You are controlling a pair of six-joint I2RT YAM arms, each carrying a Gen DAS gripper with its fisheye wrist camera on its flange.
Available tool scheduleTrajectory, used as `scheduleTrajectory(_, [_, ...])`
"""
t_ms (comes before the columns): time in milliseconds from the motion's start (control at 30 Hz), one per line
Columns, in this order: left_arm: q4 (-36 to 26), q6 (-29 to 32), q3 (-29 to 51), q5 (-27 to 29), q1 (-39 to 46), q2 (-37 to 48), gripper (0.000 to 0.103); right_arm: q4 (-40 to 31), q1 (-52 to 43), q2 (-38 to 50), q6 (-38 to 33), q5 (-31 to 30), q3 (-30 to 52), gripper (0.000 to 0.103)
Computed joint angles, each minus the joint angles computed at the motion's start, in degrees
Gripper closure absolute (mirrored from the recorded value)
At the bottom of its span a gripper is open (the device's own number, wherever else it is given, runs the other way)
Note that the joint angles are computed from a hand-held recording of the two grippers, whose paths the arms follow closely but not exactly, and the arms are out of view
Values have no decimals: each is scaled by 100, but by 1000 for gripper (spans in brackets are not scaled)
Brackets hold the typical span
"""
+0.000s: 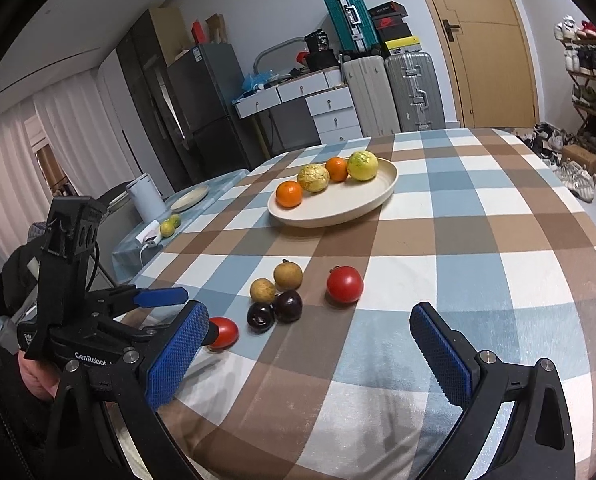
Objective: Organize fruits
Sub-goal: 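Grasp the large red tomato with the left tool while the right tool grasps the small tomato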
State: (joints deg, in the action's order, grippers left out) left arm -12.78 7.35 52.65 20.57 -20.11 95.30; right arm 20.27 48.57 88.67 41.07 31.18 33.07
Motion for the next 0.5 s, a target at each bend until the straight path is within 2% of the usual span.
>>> scheduleTrajectory(133, [-111,114,91,152,5,153,30,85,-64,29,51,-75,-55,0])
scheduleTrajectory(167, [-136,140,107,184,10,176,36,106,-80,42,51,-88,-60,0])
scheduleTrajectory(233, [-295,191,199,278,12,253,52,171,-102,58,49,-120,-87,0])
scheduleTrajectory(267, [-396,224,260,326,10,302,65,165,-101,53,50,-119,-90,0])
scheduleTrajectory(300, [-424,240,275,307,-6,309,73,181,-103,57,47,-132,-99,0])
scheduleTrajectory(333, [-468,282,300,343,-11,325,76,197,-113,73,43,-145,-99,0])
scheduleTrajectory(500, [-531,319,324,497,32,329,77,240,-185,136,77,-245,-86,0])
